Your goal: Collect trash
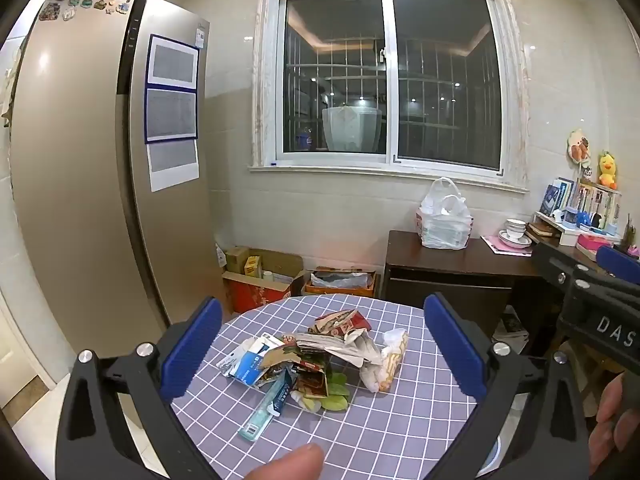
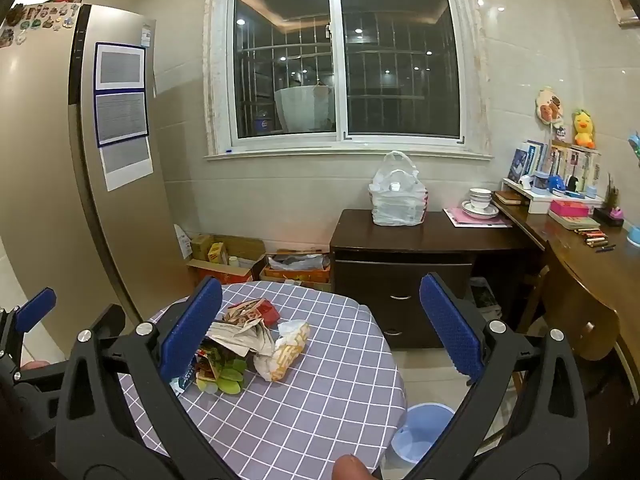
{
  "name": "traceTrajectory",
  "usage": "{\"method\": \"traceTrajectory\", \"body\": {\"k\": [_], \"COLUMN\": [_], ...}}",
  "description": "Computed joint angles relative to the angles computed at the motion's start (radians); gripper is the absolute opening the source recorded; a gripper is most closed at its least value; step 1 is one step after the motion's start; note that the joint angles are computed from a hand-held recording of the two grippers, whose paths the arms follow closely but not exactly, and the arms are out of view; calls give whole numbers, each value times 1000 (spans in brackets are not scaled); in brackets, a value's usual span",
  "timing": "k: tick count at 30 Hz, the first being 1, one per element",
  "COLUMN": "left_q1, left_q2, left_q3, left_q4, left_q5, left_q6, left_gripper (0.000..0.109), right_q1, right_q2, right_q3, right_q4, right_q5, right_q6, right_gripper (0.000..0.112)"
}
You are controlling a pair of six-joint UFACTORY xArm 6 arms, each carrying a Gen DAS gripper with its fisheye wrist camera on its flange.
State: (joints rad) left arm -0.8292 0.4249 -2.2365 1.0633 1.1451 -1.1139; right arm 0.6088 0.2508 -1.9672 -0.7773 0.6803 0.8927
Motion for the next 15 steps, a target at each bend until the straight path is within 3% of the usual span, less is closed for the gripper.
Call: {"method": "traceTrajectory", "body": {"k": [15], "left_q1": [16], "left_q2": [12], "left_q3": [-24], "left_q4": [-17], "left_q5": [14], "left_q6": [30], "left_gripper": [99], "right_q1": [-5], "right_q2": [8], "right_q3": [9], "right_q4": [2], "right_q5": [-22], "right_q6": [2], "right_gripper": [97]}}
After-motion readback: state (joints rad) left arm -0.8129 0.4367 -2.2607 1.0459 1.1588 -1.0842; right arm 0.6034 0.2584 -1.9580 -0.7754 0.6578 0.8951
